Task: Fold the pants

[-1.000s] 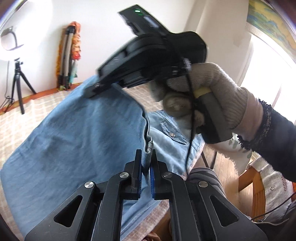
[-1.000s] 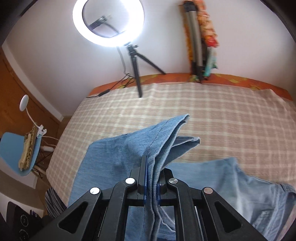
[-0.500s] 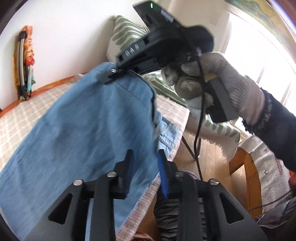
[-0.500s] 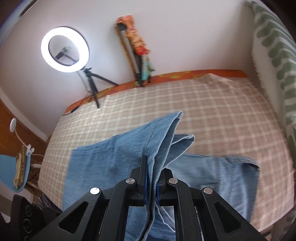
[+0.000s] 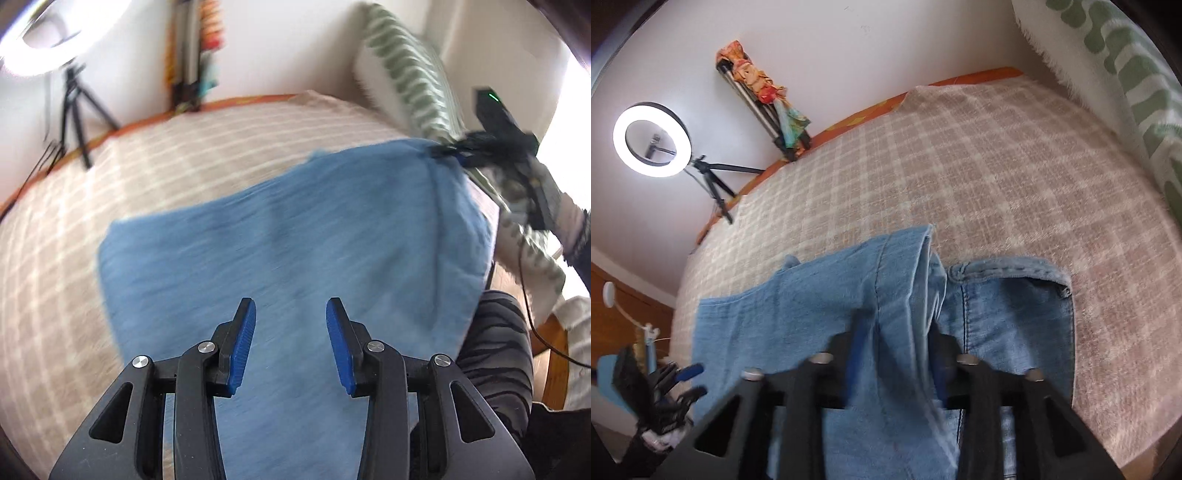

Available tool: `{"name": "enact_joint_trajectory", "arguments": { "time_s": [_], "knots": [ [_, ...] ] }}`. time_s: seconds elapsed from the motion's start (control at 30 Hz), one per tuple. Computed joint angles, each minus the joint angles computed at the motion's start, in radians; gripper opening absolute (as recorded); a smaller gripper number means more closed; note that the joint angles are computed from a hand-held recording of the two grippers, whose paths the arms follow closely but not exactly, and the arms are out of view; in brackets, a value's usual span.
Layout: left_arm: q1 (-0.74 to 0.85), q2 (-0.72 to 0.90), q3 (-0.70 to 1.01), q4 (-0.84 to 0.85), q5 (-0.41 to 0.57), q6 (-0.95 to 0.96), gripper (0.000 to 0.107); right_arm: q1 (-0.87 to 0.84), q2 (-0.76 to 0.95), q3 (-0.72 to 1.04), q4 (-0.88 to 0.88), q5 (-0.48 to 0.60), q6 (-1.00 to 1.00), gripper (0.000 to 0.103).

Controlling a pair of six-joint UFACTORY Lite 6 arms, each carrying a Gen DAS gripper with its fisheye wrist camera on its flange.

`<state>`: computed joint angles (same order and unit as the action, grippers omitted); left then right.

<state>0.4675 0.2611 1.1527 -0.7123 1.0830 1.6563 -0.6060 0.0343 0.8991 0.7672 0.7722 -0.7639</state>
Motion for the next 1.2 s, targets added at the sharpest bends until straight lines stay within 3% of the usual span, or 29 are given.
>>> {"name": "enact_joint_trajectory", "arguments": {
  "time_s": [0.17,0.3,0.33,0.47,0.53,0.67,0.77,0.83,0.9,1.07,1.2],
  "knots": [
    [0.035,0.073,0.058,0.013,-0.018,-0.021,0.038,-0.191,0.011,-0.086,0.13,0.213,-0.32,0.06],
    [0.031,0.105,0.076,0.012,-0.031,-0.035,0.038,-0.299,-0.056,-0.202,0.128,0.334,-0.493,0.059],
    [0.029,0.101,0.071,0.012,-0.034,-0.033,0.038,-0.317,-0.08,-0.228,0.127,0.348,-0.518,0.056],
    [0.021,0.078,0.039,0.007,-0.056,-0.007,0.038,-0.289,-0.217,-0.295,0.071,0.281,-0.471,0.011],
    [0.018,0.068,0.031,0.004,-0.065,0.002,0.038,-0.28,-0.271,-0.282,0.067,0.304,-0.389,0.007],
    [0.028,0.082,0.048,-0.002,-0.074,0.0,0.038,-0.31,-0.357,-0.188,0.129,0.461,-0.238,0.005],
    [0.028,0.088,0.059,-0.002,-0.075,-0.011,0.038,-0.291,-0.348,-0.143,0.072,0.411,-0.1,0.006],
    [0.029,0.075,0.051,-0.008,-0.071,-0.004,0.038,-0.238,-0.314,-0.155,-0.032,0.267,-0.017,0.012],
    [0.031,0.053,0.037,-0.016,-0.073,0.017,0.038,-0.229,-0.266,-0.176,-0.108,0.158,0.029,0.028],
    [0.048,0.045,0.056,-0.014,-0.051,0.016,0.038,-0.362,-0.291,-0.25,-0.053,0.135,-0.131,0.038],
    [0.083,0.065,0.093,-0.009,-0.02,-0.015,0.038,-0.359,-0.305,-0.247,0.067,0.17,-0.241,0.065]
  ]
}}
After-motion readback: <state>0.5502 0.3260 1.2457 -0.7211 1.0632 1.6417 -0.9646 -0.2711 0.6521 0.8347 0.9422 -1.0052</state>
